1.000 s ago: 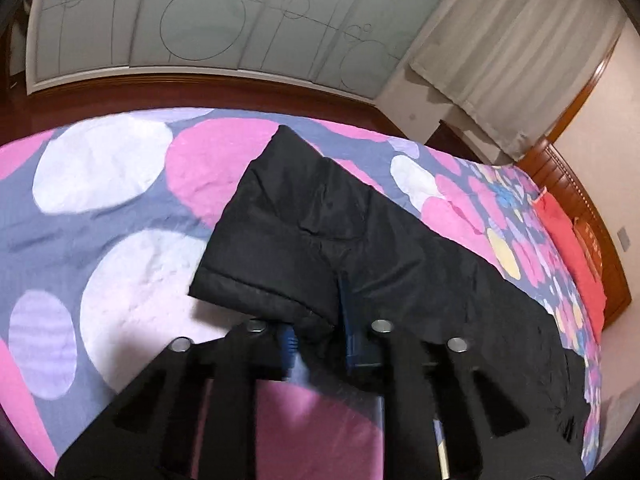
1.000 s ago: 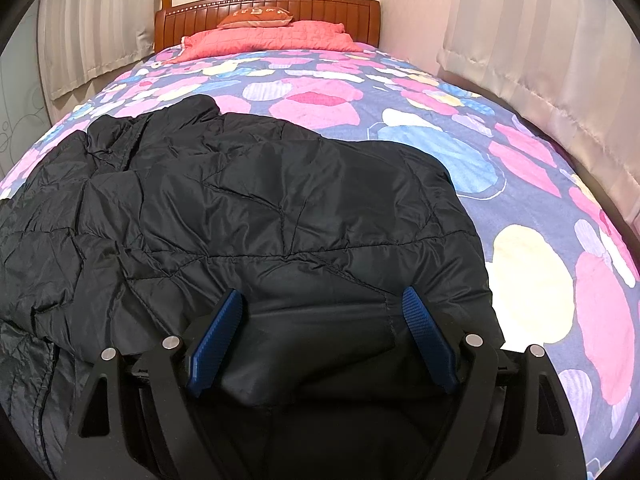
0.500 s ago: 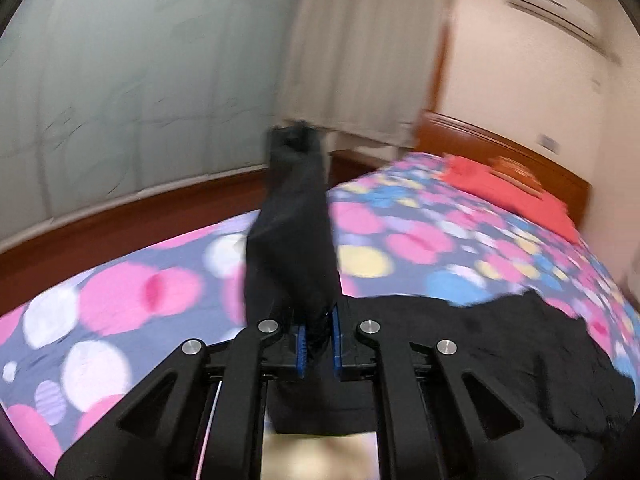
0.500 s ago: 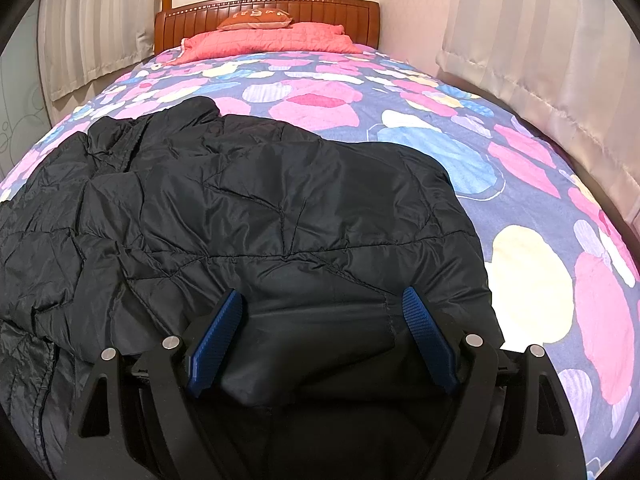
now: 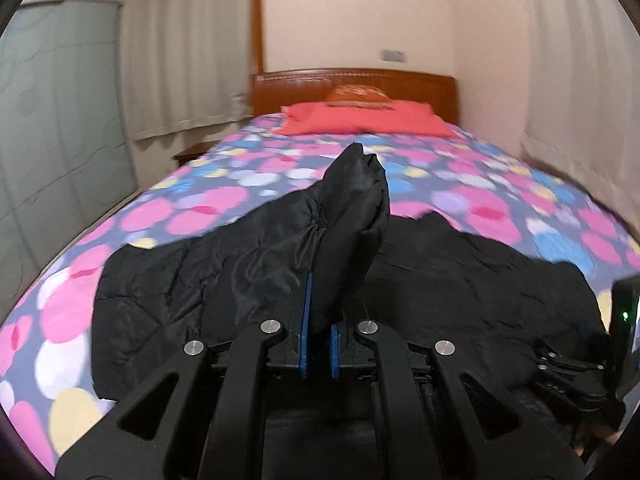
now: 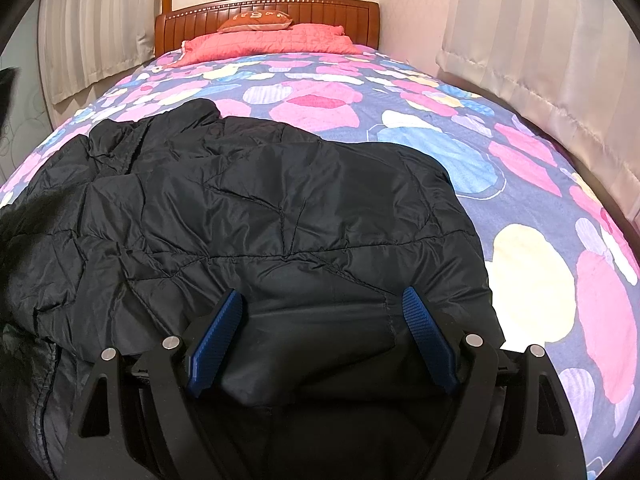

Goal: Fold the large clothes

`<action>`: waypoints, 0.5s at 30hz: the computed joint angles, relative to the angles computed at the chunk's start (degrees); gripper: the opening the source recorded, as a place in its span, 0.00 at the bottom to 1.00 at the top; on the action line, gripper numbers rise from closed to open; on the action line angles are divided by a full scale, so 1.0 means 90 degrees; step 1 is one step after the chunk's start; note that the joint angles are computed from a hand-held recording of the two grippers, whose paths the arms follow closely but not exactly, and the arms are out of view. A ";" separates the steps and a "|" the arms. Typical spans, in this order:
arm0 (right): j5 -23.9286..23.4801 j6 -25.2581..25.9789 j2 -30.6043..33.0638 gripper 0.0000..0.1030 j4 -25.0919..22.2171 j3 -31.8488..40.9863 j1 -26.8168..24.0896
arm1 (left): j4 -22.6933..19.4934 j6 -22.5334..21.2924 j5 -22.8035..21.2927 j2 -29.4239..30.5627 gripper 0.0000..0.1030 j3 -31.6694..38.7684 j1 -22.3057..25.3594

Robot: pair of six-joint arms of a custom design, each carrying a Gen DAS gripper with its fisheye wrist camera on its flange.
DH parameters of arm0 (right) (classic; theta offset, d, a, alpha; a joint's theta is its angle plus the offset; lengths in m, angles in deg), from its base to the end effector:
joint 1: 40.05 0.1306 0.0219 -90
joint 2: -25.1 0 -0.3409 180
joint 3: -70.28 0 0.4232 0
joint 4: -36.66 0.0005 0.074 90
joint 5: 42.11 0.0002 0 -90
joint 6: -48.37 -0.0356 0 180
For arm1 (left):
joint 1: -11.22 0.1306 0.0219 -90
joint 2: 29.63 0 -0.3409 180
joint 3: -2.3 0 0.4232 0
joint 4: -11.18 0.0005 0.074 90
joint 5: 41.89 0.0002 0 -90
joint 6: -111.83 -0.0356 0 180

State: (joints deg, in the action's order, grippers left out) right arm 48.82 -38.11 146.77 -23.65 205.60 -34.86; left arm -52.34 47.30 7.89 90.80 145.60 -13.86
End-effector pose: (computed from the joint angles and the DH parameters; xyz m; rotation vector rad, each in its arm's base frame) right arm 0.6845 0.0611 0.4408 -0.1734 2.3787 -0.0055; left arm 0.6083 -0.2599 0.5229 -0.3560 2.0734 0.2799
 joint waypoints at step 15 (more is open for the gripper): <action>0.0003 -0.0022 0.0007 0.79 -0.0021 0.0017 0.0002 | -0.0938 -0.0403 0.0473 0.1266 0.58 0.1779 -0.0391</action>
